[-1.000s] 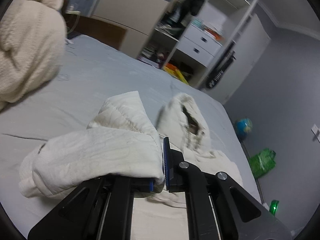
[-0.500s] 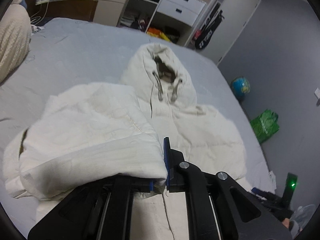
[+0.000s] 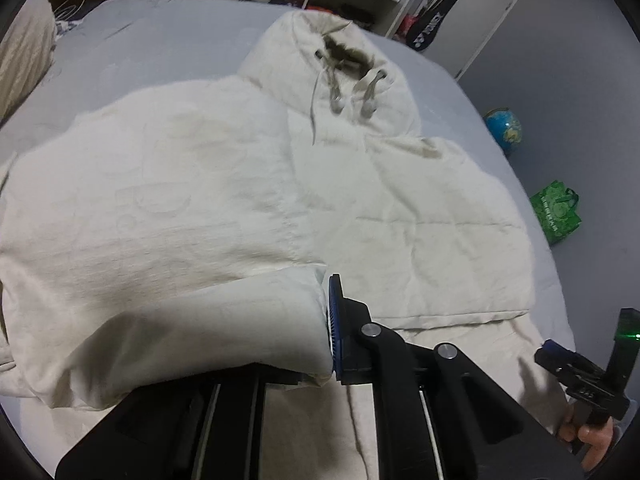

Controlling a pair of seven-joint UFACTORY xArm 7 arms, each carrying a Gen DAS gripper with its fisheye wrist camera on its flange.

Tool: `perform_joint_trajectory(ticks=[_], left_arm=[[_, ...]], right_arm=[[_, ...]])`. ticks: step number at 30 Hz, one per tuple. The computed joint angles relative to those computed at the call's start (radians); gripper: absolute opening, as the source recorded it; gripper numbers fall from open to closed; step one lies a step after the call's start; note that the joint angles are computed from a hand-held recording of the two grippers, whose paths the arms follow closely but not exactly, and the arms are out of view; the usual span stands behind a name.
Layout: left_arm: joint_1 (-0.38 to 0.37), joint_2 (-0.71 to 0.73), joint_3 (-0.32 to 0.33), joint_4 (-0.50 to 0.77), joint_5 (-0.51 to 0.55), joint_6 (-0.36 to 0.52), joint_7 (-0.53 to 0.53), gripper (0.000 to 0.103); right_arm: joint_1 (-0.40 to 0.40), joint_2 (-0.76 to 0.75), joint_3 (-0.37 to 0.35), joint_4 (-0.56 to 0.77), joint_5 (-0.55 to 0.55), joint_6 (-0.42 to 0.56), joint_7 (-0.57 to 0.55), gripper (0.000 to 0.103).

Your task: Fold large clothes

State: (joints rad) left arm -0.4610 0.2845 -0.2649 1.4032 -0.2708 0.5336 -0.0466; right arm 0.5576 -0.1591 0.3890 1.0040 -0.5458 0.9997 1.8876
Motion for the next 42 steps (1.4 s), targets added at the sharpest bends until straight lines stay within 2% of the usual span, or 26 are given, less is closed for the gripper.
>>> perform_joint_trajectory(ticks=[2,4,6,7,9,10,15,21,25,29,36,42], left_arm=[[-0.001,0.001,0.003,-0.001,0.004,0.009,-0.007,0.014],[0.014,-0.003,-0.013,-0.004,-0.031,0.021,0.027,0.026],[0.021,-0.016,-0.022,-0.015,-0.058,0.027,0.06,0.046],[0.021,-0.026,-0.026,-0.024,-0.068,0.03,0.08,0.051],[0.017,-0.054,-0.026,-0.046,-0.074,0.038,0.106,0.068],[0.015,-0.068,-0.024,-0.057,-0.077,0.042,0.114,0.07],[0.019,-0.168,-0.013,-0.142,-0.127,0.069,0.203,0.075],[0.035,-0.281,0.037,-0.238,-0.148,0.097,0.226,0.075],[0.053,-0.355,0.066,-0.309,-0.108,0.063,0.184,0.075],[0.082,-0.416,0.087,-0.371,-0.035,0.011,0.09,0.076],[0.109,-0.486,0.116,-0.448,-0.006,-0.034,0.011,0.081],[0.12,-0.526,0.135,-0.516,-0.013,-0.082,-0.05,0.081]], right_arm=[[0.0,0.0,-0.001,0.0,0.001,0.0,-0.001,0.076],[0.0,0.003,-0.001,0.002,0.001,0.001,-0.003,0.076],[0.001,0.003,-0.001,0.001,0.001,0.0,-0.002,0.076],[0.001,0.003,-0.001,0.001,0.001,0.0,-0.002,0.076],[0.001,0.003,-0.002,0.001,0.001,0.0,-0.002,0.076],[0.002,0.003,-0.001,0.001,0.0,0.0,-0.002,0.076],[0.001,0.001,-0.002,0.0,0.001,-0.001,-0.004,0.076],[0.001,0.001,-0.001,-0.001,0.0,0.0,-0.003,0.076],[0.002,0.004,0.0,0.003,0.001,0.004,-0.006,0.076],[0.005,0.009,-0.001,0.015,0.005,0.02,-0.02,0.076],[0.022,0.041,0.001,0.067,-0.014,0.07,-0.052,0.076],[0.074,0.173,-0.01,0.247,-0.079,0.136,-0.204,0.076]])
